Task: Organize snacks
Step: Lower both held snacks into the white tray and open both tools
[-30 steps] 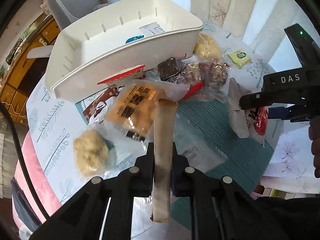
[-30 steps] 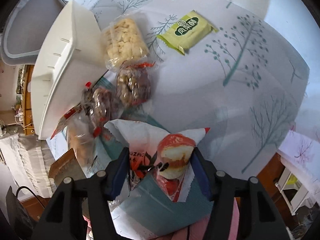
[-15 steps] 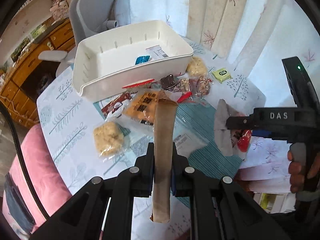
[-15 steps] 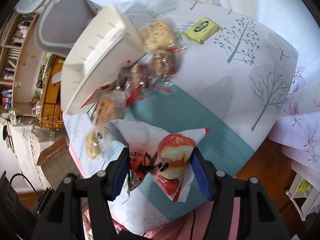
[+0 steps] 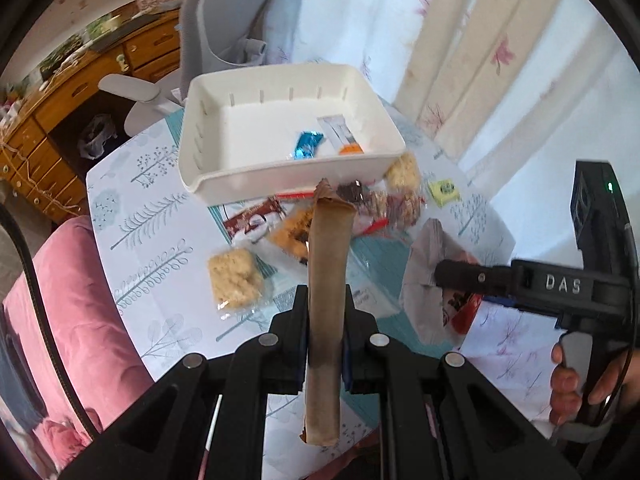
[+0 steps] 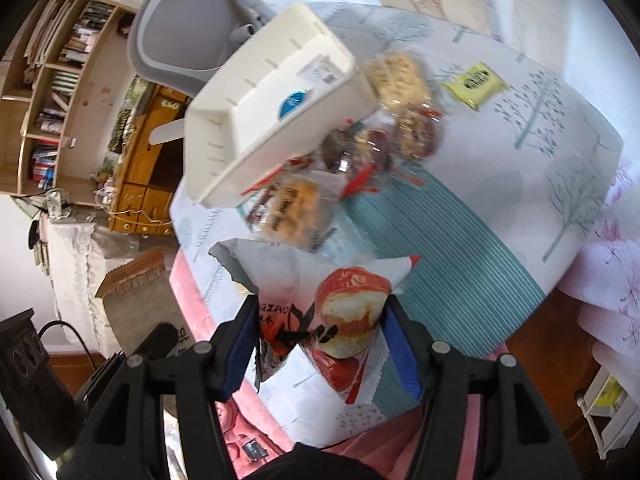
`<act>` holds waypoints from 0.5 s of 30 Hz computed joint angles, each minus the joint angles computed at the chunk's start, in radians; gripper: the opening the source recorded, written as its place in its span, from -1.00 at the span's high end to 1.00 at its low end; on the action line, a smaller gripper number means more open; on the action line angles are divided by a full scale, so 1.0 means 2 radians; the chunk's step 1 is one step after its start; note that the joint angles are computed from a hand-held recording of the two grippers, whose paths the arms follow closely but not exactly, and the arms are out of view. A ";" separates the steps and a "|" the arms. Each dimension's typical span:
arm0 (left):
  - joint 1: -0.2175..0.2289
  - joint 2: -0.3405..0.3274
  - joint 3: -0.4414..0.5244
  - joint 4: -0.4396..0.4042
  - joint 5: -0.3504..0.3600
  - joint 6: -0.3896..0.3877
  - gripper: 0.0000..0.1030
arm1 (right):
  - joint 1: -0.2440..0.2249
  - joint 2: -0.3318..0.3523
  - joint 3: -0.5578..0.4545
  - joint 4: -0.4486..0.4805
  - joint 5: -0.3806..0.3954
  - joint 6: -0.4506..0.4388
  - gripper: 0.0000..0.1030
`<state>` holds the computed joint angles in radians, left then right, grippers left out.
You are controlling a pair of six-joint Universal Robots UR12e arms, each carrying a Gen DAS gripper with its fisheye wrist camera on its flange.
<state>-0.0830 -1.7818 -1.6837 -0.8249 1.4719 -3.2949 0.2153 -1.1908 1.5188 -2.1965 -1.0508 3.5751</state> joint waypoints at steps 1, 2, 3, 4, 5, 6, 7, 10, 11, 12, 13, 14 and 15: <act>0.001 -0.001 0.003 0.001 -0.001 -0.005 0.80 | 0.000 0.003 -0.005 0.003 0.004 -0.004 -0.18; 0.003 -0.003 0.006 0.003 -0.003 -0.012 0.80 | -0.001 0.007 -0.013 0.006 0.008 -0.010 -0.18; 0.004 -0.006 0.011 0.004 -0.003 -0.020 0.80 | -0.002 0.009 -0.018 0.008 0.011 -0.015 -0.18; 0.004 -0.008 0.015 0.005 -0.002 -0.024 0.80 | -0.003 0.012 -0.025 0.010 0.015 -0.019 -0.18; 0.004 -0.010 0.019 0.008 0.000 -0.030 0.80 | -0.003 0.015 -0.029 0.011 0.018 -0.023 -0.18; 0.004 -0.014 0.024 0.012 0.000 -0.037 0.80 | -0.005 0.018 -0.035 0.011 0.022 -0.026 -0.18; 0.004 -0.016 0.027 0.014 0.000 -0.041 0.80 | -0.006 0.022 -0.041 0.011 0.027 -0.030 -0.18; 0.003 -0.027 0.042 0.025 0.006 -0.061 0.80 | -0.010 0.033 -0.060 0.016 0.036 -0.045 -0.18; 0.003 -0.030 0.046 0.027 0.007 -0.068 0.80 | -0.012 0.039 -0.069 0.021 0.041 -0.053 -0.18; 0.003 -0.035 0.052 0.029 0.008 -0.076 0.80 | -0.014 0.044 -0.077 0.026 0.044 -0.059 -0.18; 0.002 -0.038 0.056 0.030 0.010 -0.082 0.80 | -0.015 0.048 -0.084 0.030 0.047 -0.063 -0.18; 0.002 -0.042 0.061 0.032 0.011 -0.089 0.80 | -0.016 0.055 -0.094 0.037 0.052 -0.070 -0.18; 0.002 -0.046 0.064 0.033 0.012 -0.095 0.80 | -0.017 0.059 -0.101 0.041 0.055 -0.075 -0.18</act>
<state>-0.0784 -1.8735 -1.5559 -0.7581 1.4962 -3.4855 0.1814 -1.0729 1.3164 -2.1136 -0.9413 3.4254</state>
